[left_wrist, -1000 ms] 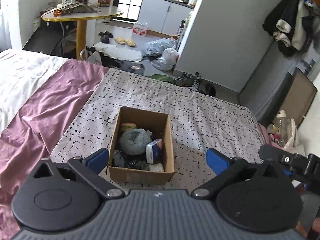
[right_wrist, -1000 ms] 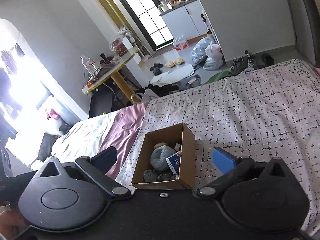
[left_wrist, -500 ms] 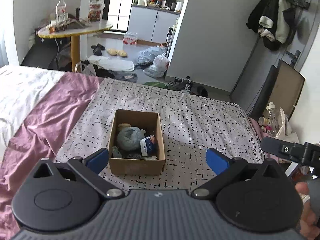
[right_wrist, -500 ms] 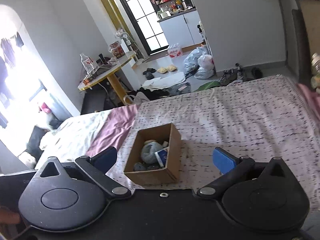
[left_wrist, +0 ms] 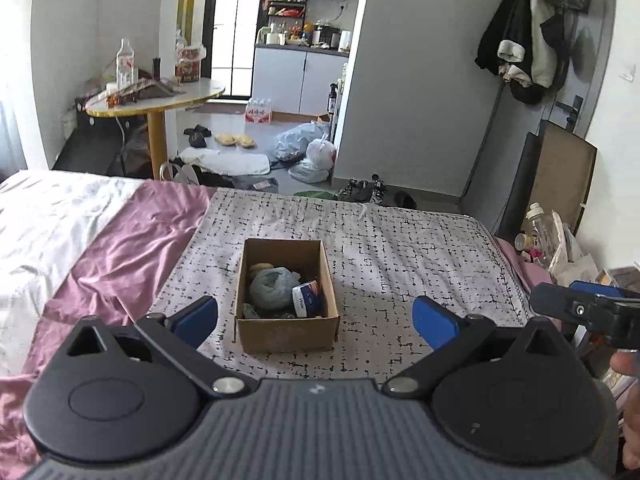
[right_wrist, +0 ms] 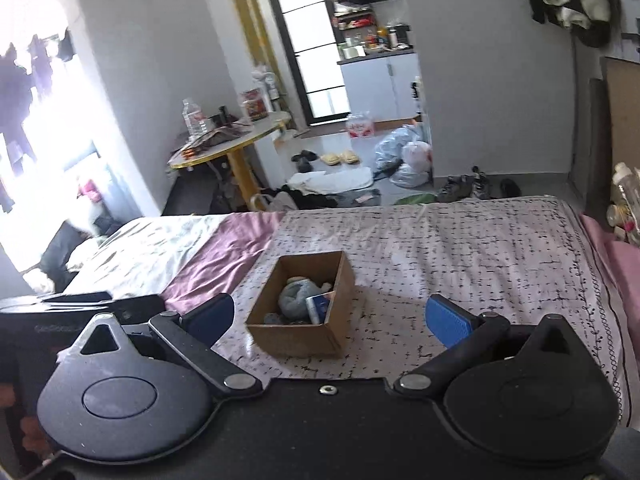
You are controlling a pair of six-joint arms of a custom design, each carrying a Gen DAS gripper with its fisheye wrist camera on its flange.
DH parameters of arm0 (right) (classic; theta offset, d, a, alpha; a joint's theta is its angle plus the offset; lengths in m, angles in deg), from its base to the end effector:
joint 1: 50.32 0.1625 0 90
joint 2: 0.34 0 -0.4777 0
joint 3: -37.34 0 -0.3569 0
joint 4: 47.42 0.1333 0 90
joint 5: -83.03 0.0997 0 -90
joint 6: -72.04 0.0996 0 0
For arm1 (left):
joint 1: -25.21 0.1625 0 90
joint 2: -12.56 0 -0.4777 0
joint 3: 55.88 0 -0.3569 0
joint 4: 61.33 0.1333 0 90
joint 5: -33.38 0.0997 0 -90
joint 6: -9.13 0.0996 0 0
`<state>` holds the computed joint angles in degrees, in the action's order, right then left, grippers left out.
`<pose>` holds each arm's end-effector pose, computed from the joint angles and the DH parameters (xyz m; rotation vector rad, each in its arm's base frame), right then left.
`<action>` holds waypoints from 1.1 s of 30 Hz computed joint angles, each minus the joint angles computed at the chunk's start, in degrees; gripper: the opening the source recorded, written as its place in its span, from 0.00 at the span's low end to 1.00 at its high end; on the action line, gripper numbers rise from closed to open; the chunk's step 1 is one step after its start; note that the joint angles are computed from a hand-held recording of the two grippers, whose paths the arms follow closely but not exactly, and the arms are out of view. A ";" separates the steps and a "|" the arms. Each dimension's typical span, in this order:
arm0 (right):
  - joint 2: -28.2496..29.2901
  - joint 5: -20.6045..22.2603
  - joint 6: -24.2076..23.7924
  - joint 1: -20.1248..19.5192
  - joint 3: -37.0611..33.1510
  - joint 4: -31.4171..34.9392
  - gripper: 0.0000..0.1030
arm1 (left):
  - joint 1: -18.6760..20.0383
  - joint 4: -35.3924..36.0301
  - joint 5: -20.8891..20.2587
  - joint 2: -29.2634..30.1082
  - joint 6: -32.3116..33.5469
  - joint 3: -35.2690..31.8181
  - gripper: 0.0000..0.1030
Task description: Organize soft objects
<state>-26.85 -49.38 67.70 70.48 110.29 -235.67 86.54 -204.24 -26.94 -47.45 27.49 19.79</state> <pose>0.4628 -0.6472 0.1500 0.2830 -2.3388 1.3001 -0.1824 -0.7142 0.4714 0.8059 2.4210 -0.9136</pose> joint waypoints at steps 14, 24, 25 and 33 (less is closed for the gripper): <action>0.33 -0.01 0.90 0.18 2.92 -3.75 1.00 | -1.12 -4.84 1.72 -3.01 3.24 5.51 1.00; 0.32 -1.25 0.42 0.31 3.45 -3.95 1.00 | -0.75 -5.64 2.13 -2.28 3.17 6.45 1.00; 0.44 -1.51 0.13 0.37 3.22 -3.72 1.00 | -0.72 -5.57 2.23 -2.22 3.25 6.52 1.00; 1.01 -1.48 -0.74 0.45 2.31 -2.38 1.00 | -0.32 -5.03 3.07 -2.02 2.94 6.45 1.00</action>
<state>-25.84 -50.86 66.96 70.93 112.60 -238.05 86.22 -209.27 -23.87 -49.46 30.43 26.24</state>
